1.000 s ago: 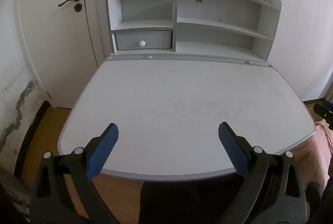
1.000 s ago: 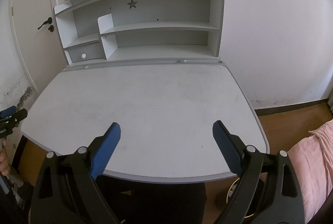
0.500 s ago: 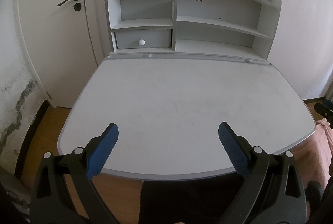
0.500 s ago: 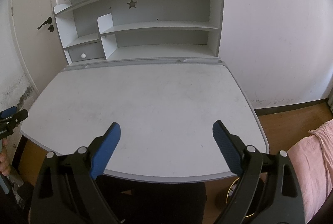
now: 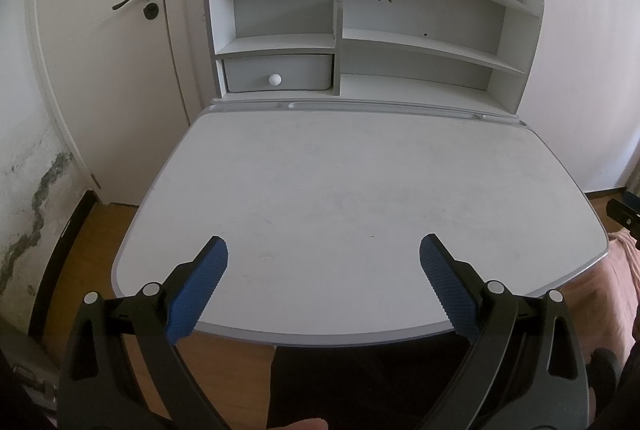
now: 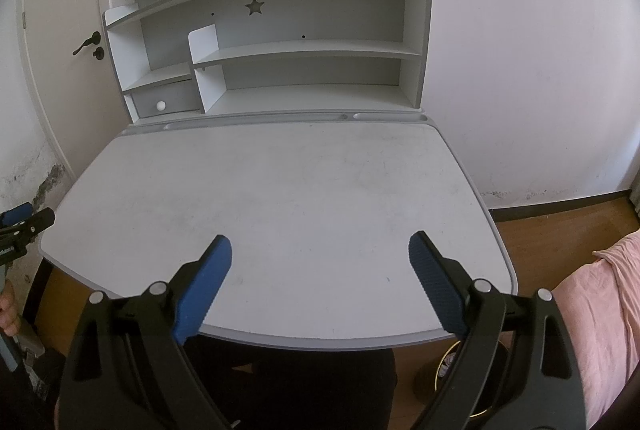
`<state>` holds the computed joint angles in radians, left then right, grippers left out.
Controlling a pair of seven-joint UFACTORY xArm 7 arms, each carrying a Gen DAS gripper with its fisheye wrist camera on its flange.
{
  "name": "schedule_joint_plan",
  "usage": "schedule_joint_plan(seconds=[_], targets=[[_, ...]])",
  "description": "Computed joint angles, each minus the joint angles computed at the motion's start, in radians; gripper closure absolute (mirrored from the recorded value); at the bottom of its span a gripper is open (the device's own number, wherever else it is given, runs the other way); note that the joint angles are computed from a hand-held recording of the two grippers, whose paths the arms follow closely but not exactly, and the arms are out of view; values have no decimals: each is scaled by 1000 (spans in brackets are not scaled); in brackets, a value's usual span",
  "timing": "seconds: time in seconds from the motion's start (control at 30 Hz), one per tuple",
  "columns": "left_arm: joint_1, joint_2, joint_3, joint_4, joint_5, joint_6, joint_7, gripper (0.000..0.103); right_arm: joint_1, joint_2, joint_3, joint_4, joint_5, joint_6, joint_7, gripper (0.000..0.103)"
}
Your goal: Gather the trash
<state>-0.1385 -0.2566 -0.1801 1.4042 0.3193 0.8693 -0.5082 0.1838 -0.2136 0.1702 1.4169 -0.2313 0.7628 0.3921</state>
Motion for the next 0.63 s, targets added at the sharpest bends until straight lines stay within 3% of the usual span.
schedule_joint_plan(seconds=[0.63], targets=[[-1, 18, 14, 22, -23, 4, 36, 9, 0, -3, -5, -2, 11, 0, -13, 16]])
